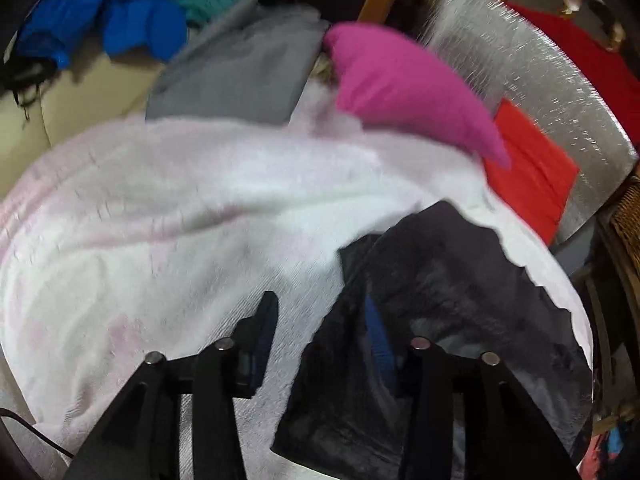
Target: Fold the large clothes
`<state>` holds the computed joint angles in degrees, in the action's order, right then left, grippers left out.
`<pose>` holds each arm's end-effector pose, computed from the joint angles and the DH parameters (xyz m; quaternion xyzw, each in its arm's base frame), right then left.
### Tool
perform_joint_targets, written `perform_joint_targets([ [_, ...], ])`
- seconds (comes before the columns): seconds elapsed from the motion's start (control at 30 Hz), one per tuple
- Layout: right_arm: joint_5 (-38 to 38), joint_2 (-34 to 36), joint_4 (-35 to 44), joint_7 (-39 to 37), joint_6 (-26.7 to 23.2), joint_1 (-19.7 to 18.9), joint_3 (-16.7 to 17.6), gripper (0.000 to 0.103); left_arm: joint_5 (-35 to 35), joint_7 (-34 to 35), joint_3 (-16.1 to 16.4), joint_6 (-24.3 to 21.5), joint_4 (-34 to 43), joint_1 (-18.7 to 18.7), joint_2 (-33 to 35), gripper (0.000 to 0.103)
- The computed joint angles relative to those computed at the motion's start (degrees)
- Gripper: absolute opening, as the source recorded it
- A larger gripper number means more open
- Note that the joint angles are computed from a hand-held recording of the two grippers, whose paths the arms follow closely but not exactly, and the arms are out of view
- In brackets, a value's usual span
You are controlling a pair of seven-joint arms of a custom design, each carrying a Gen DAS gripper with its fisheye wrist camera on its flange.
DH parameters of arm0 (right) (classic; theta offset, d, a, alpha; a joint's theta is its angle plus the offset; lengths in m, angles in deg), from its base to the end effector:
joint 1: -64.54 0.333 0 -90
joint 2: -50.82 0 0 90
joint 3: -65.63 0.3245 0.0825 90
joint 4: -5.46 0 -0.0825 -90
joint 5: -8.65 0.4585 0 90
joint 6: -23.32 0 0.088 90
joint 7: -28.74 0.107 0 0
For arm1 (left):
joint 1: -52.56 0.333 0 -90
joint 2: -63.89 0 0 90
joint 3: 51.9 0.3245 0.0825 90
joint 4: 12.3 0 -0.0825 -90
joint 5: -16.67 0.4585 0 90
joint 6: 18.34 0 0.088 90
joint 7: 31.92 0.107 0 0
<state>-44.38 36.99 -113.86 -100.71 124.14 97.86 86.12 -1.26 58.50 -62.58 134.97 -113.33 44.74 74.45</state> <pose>0.3765 0.4151 0.5421 -0.1236 0.8721 -0.3279 0.3414 0.7008 -0.2153 0.5241 -0.6264 0.6835 -0.3610 0.1010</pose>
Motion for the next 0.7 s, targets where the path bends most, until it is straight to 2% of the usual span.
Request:
perform_joint_targets([
  [0.13,-6.49,2.53,1.98,-3.09,8.68,-0.25,-0.36,0.076,-1.81,7.18,-1.84,4.44,-3.21,-0.60,-2.37,0.053],
  [0.2,-8.28,6.28,5.55,-8.41,12.38,-0.29,-1.27,0.076,-2.10,10.71,-2.46,4.15,-3.37,-1.34,-2.48,0.054],
  [0.27,-10.05,9.92,8.67,-12.85,18.30,-0.13,-2.72,0.075,-1.43,12.13,-2.63,3.02,-3.65,-2.29,-2.61,0.054],
  [0.33,-9.15,13.84,12.14,-17.08,23.79,0.09,-4.39,0.068,-1.10,12.17,-2.60,0.52,-2.87,-2.99,-1.92,0.054],
  [0.37,-7.78,16.09,13.96,-19.57,25.71,0.21,-5.27,0.059,-0.39,11.35,-2.40,-0.56,-2.39,-3.39,-1.39,0.054],
  [0.43,-2.97,20.18,17.63,-25.02,26.71,0.68,-6.80,0.058,4.83,6.65,-1.35,-2.26,-0.93,-5.06,0.12,0.054],
  [0.53,3.80,24.20,20.32,-27.66,26.08,1.28,-9.21,0.057,12.41,1.41,0.08,1.08,-0.27,-7.11,1.57,0.060],
  [0.6,3.78,24.18,19.68,-26.48,26.34,2.09,-10.70,0.055,17.76,-1.20,1.09,0.12,1.76,-8.43,3.52,0.066],
  [0.7,3.44,25.61,21.74,-26.46,24.20,2.92,-11.96,0.056,22.94,-3.85,2.05,-0.34,3.62,-9.71,5.45,0.069],
])
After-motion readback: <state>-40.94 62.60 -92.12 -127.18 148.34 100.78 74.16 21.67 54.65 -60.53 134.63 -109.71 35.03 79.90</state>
